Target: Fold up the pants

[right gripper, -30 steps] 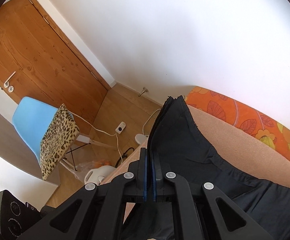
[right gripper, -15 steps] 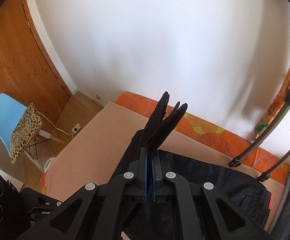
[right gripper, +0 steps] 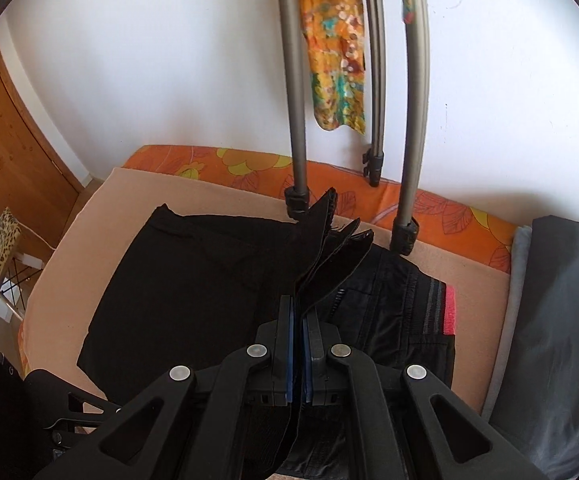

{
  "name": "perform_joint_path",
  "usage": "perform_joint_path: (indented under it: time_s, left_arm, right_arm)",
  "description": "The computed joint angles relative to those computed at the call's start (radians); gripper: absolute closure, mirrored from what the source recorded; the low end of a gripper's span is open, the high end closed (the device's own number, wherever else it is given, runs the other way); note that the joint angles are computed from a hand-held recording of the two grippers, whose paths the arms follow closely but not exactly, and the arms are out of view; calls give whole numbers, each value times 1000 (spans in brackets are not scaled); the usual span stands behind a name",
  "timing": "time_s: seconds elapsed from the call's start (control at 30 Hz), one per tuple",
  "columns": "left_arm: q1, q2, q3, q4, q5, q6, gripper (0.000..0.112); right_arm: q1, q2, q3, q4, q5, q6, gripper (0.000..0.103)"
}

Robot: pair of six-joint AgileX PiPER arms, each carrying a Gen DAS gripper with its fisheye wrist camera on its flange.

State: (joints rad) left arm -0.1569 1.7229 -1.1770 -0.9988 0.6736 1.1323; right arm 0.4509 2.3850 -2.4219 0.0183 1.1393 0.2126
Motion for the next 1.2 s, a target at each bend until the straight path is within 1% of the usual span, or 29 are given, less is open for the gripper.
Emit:
perform_joint_path:
  time_s: [0.1,0.13,0.17,0.2,0.27,0.37,0.4,0.43,0.47,0.53,0.57,0.63,0.7,0.73,0.77,0.8,0.83,0.87,0.9,0.93,0.97,1.0,1.03,1.07,1.13,1.17,1.2]
  left_arm:
    - [-56,53,-31,-1,-59,-28,107]
    - [-65,69,-48,12,-60,-52,107]
    - [-69,87,-69,17,-35,-74,107]
    - [-72,93,-75,24,-24,-91,101]
    - [-78,79,-78,71,1,-122,98]
    - [-69,1,-16,103,12,-87,97]
    - [-56,-29,2,119,24,-89,92]
    - [-33,-62,25,125,37,-83,90]
    - [-10,-96,56,128,40,-77,84]
    - [65,-159,97,139,61,-66,83]
    - [100,-179,106,158,60,-69,83]
    - [167,-218,144,221,21,-81,80]
    - [253,-192,145,249,13,-90,80]
    - [294,-186,152,257,7,-99,80]
    - [330,-155,157,256,-22,-92,80]
    - [360,-140,159,272,-30,-110,80]
    - [389,-122,158,274,-28,-117,80]
    - [421,-110,160,268,-24,-110,80]
    - [439,-101,169,263,-40,-106,79]
    - [451,-94,176,257,-54,-105,78]
    - [464,-82,178,246,-56,-103,74]
    - [472,-76,180,236,-57,-102,72]
    - [476,-75,187,223,-68,-96,72]
    - [479,-78,196,202,-77,-81,72]
    - [476,-78,205,187,-87,-55,72]
    - [472,-77,209,194,-89,-52,72]
    - [458,-75,216,216,-106,-63,72]
  right_arm:
    - [-45,-44,130,17,-89,-40,102]
    - [-62,-45,146,27,-105,-55,102]
    - [-76,-41,152,35,-115,-63,102]
    - [-89,-37,164,42,-127,-67,102]
    - [-113,-35,193,62,-152,-82,102]
    - [-133,-50,269,100,-216,-93,102]
    - [-137,-50,285,106,-230,-101,102]
    - [-139,-49,296,103,-238,-107,102]
    - [-136,-43,299,87,-241,-108,102]
    - [-139,-40,323,80,-260,-116,102]
    - [-144,-50,347,96,-283,-125,102]
    - [-154,-76,393,131,-318,-143,102]
    - [-161,-116,448,162,-339,-140,102]
    - [-172,-148,500,208,-369,-158,102]
    - [-183,-184,557,265,-407,-192,102]
    - [-183,-208,587,283,-421,-196,102]
    - [-182,-208,592,260,-422,-181,102]
    - [-172,-194,578,201,-410,-144,101]
    - [-164,-179,559,157,-386,-123,96]
    - [-156,-162,537,122,-363,-107,95]
    - [-147,-166,544,79,-362,-83,94]
    - [-136,-172,546,39,-364,-58,88]
    - [-119,-180,545,-21,-360,-8,72]
    - [-100,-194,552,-94,-366,52,65]
    - [-54,-232,580,-239,-383,151,64]
    - [-30,-244,582,-292,-383,183,64]
    - [-9,-255,584,-314,-388,190,64]
